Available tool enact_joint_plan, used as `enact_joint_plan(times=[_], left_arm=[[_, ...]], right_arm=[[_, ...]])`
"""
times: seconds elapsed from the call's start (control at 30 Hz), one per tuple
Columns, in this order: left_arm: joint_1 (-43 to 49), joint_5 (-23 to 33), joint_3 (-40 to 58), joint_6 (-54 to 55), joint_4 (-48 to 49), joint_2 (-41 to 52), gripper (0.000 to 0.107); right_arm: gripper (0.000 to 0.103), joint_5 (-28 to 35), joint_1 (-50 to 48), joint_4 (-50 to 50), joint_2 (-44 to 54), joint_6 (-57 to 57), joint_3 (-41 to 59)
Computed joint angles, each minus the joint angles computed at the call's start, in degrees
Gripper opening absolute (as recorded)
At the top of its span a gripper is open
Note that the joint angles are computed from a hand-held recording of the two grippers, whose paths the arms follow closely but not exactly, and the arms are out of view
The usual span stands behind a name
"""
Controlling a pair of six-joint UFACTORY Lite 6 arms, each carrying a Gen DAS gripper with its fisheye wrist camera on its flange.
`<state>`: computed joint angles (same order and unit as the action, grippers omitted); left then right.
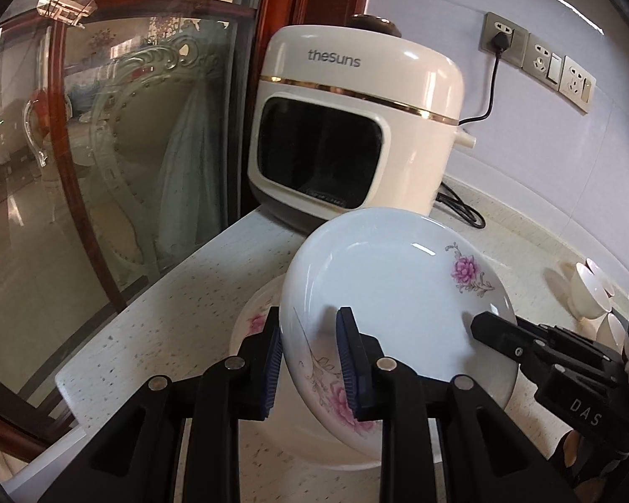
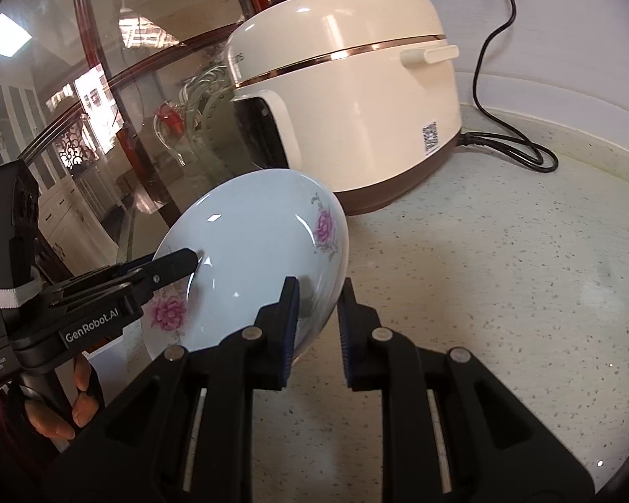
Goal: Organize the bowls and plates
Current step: 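Lower the small plate onto the stack and open both tools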
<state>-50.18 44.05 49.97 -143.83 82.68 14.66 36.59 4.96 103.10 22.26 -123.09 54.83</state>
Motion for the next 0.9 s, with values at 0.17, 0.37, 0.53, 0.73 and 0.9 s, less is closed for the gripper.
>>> enact_joint_plan(times=[0.17, 0.37, 0.53, 0.73, 0.9], left_arm=[[-2.07, 1.88, -3.76, -0.91, -0.99, -1.83, 0.026], [-1.06, 2.44, -6.05, -1.02, -1.11, -3.58, 0.026], [0.02, 1.19, -6.84, -3.03, 0.39, -2.54, 0.026], [1.11, 0.84, -6.37, -3.88, 2.11, -0.71, 0.026], [3.22, -1.05, -5.69, -4.22, 3.81, 1.15, 0.027]], right_arm=[[0.022, 1.33, 0.82, 0.39, 0.26, -0.83, -0.41], [0.022, -0.29, 3.64, 2.29, 1.04, -3.56, -1.05], [0.022, -1.65, 5.08, 3.19, 2.08, -4.40, -0.64], [0.024, -4.00, 6.35, 5.32, 2.18, -5.98, -0.48], [0.038, -5.87, 8.31, 9.04, 1.09, -10.53, -1.56]])
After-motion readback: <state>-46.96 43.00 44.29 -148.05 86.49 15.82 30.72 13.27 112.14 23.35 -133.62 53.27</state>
